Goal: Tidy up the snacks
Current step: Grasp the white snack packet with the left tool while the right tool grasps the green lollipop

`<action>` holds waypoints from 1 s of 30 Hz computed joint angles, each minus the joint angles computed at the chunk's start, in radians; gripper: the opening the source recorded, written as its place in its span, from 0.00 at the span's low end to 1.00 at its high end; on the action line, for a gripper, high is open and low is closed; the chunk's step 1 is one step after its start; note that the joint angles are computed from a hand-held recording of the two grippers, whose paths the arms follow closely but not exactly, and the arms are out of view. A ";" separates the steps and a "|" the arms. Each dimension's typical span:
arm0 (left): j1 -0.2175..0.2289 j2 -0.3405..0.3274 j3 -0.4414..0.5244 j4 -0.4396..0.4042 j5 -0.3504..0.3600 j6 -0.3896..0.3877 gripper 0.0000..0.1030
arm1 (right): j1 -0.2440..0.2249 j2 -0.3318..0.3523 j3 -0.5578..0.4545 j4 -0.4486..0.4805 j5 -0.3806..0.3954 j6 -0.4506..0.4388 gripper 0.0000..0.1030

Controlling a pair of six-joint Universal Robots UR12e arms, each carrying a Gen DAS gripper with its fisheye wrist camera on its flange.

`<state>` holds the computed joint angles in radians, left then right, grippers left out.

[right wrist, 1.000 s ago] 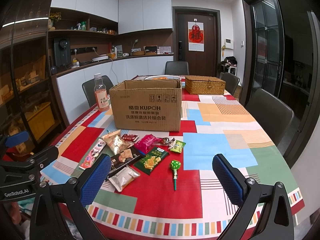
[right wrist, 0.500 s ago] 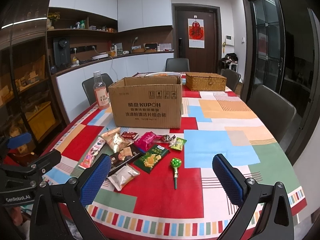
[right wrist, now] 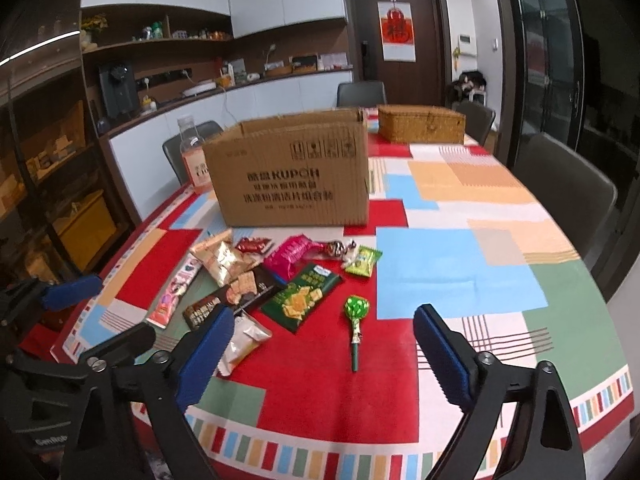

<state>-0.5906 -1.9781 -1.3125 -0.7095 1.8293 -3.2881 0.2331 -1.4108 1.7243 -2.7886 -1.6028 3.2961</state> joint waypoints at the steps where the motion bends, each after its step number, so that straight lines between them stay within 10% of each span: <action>1: 0.003 -0.007 0.010 -0.017 -0.016 0.001 0.65 | -0.003 0.003 -0.005 0.013 0.006 0.001 0.83; 30: 0.062 -0.162 0.231 -0.388 -0.294 0.017 0.36 | -0.063 0.133 -0.167 0.368 0.151 -0.036 0.47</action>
<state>-0.5284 -2.1401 -1.0814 -1.0971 1.5356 -3.2712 0.1696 -1.2778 1.5574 -2.4204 -1.4517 3.2602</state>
